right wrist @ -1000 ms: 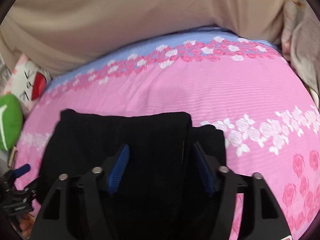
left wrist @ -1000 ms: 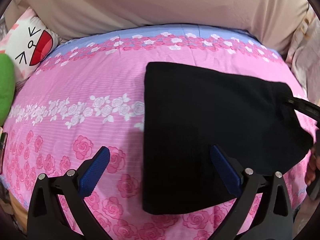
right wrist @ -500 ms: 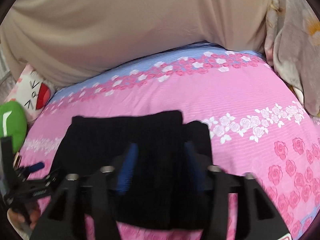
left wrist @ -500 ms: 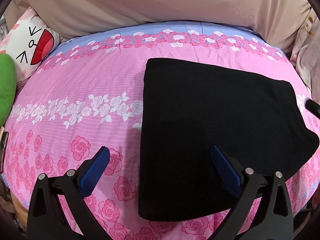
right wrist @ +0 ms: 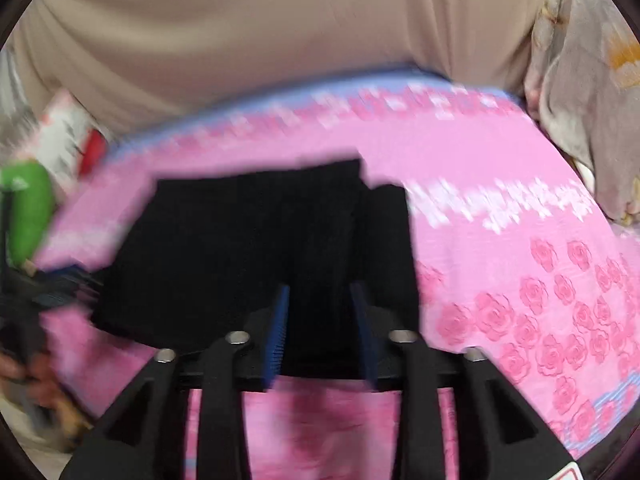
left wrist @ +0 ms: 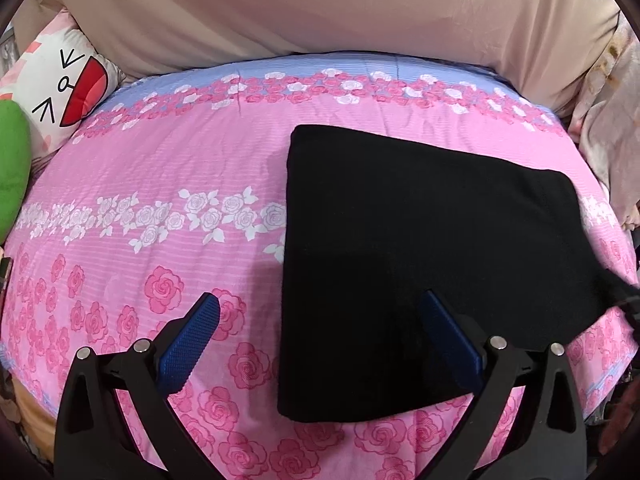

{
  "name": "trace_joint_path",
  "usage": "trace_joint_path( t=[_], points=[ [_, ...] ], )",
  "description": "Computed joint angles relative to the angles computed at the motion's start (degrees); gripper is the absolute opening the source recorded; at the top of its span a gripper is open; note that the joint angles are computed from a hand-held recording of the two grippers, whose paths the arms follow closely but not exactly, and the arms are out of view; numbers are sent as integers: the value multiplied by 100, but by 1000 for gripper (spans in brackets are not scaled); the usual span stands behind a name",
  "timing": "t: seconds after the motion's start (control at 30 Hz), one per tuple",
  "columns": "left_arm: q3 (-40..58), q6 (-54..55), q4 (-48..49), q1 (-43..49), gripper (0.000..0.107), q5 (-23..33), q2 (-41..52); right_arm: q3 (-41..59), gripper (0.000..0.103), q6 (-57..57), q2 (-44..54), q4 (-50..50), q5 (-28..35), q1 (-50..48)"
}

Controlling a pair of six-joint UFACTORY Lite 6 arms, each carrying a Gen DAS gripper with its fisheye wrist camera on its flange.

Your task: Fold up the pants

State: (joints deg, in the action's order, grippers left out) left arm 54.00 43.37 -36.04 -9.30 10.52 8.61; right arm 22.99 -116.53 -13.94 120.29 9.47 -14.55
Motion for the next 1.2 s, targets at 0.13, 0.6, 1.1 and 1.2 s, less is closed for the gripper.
trace_joint_path(
  t=[0.13, 0.6, 1.1, 1.2],
  points=[
    [182, 1193, -1128, 348, 98, 842, 250, -394, 74, 1853, -552, -1787, 1196, -1152],
    [650, 2750, -2734, 886, 36, 2212, 991, -95, 45, 1106, 656, -550, 2041, -1023],
    [-470, 2882, -1698, 2133, 74, 1961, -690, -1262, 62, 4843, -2252, -3344, 745, -10],
    [-1105, 3420, -2334, 1672, 91, 1008, -1761, -662, 64, 6531, -2385, -5142, -4, 731]
  ],
)
